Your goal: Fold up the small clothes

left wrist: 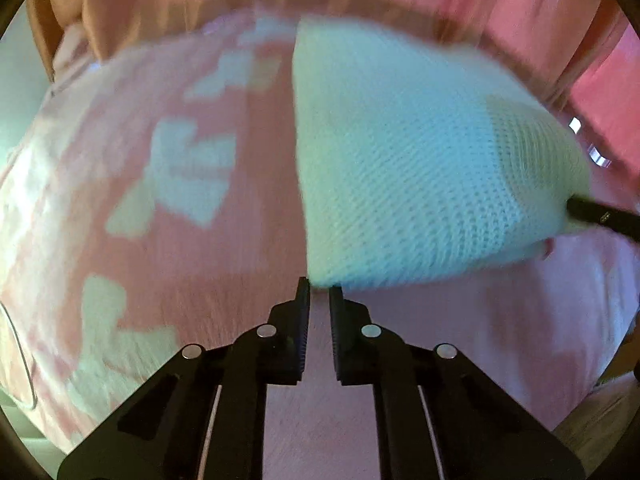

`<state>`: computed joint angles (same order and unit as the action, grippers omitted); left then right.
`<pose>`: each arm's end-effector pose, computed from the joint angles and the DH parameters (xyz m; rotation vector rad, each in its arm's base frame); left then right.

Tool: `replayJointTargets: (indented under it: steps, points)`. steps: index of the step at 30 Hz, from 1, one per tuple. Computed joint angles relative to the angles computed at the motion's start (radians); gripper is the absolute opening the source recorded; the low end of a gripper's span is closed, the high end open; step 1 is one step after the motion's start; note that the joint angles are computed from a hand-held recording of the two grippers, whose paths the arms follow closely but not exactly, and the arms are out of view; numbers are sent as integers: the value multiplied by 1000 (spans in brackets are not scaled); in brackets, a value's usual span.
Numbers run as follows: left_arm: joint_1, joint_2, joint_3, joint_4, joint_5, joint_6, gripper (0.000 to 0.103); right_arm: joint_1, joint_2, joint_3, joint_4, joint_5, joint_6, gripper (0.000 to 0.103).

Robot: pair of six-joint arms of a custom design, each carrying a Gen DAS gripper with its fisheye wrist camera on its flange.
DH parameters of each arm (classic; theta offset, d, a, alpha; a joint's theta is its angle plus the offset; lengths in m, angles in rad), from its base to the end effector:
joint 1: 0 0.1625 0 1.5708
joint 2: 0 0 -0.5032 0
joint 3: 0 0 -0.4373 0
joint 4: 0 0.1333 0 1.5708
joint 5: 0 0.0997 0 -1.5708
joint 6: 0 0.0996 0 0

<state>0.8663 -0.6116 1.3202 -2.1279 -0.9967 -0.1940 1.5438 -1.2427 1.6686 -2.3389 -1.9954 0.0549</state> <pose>-0.3947 -0.7537 0.0691 0.7009 2.4594 -0.1530 0.0738 -0.6870 0.4062 -0.2098 -2.6787 0.4720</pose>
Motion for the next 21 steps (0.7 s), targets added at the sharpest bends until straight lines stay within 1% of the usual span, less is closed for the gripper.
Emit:
replayJointTargets:
  steps: [1, 2, 3, 4, 5, 6, 7, 8, 9, 10, 11, 13, 14, 15, 16, 17, 18, 19, 20, 21]
  points:
    - [-1, -3, 6, -1, 3, 5, 8, -12, 0, 2, 18, 15, 10, 13]
    - [-4, -8, 6, -9, -6, 20, 9, -12, -4, 6, 5, 23, 7, 14]
    - [-5, -15, 6, -24, -27, 30, 9, -6, -7, -5, 17, 21, 8, 18]
    - [-7, -27, 10, -54, -54, 34, 9, 7, -19, -13, 5, 19, -3, 22]
    - [-11, -41, 15, -104, -93, 36, 11, 17, -31, -9, -25, 14, -19, 23]
    - [-13, -46, 14, -139, -118, 50, 15, 28, -40, -7, -63, 7, -41, 23]
    - [-20, -44, 10, -183, -126, 68, 17, 47, -44, -8, -129, -11, -71, 23]
    - [-27, -37, 2, -215, -116, 81, 25, 58, -40, -11, -178, -19, -96, 23]
    - [-34, -22, -11, -247, -103, 101, 29, 70, -30, -20, -229, -28, -124, 16]
    - [-41, 3, -30, -297, -88, 147, 29, 78, -14, -34, -266, -32, -148, 12]
    - [-48, 25, -41, -339, -61, 183, 30, 78, 0, -45, -280, -24, -162, 10]
    - [-50, 85, -98, -353, -11, 199, 36, 69, 34, -70, -281, -7, -178, 7]
    - [-45, 113, -132, -325, -6, 188, 37, 58, 62, -90, -267, -23, -182, 7]
    - [-37, 140, -167, -269, -1, 167, 37, 45, 92, -110, -233, -82, -176, 7]
    - [-31, 162, -187, -239, 24, 162, 37, 19, 125, -128, -175, -146, -151, 7]
    - [-30, 172, -186, -250, 44, 184, 38, 11, 136, -131, -159, -169, -117, 7]
    - [-34, 173, -177, -270, 54, 210, 39, 2, 129, -123, -174, -150, -80, 7]
    - [-42, 176, -175, -280, 77, 232, 38, 2, 119, -138, -148, -114, -55, 7]
    - [-49, 178, -179, -283, 87, 237, 38, 13, 112, -140, -162, -105, -71, 7]
    - [-50, 172, -180, -286, 67, 222, 40, 29, 107, -134, -214, -101, -121, 7]
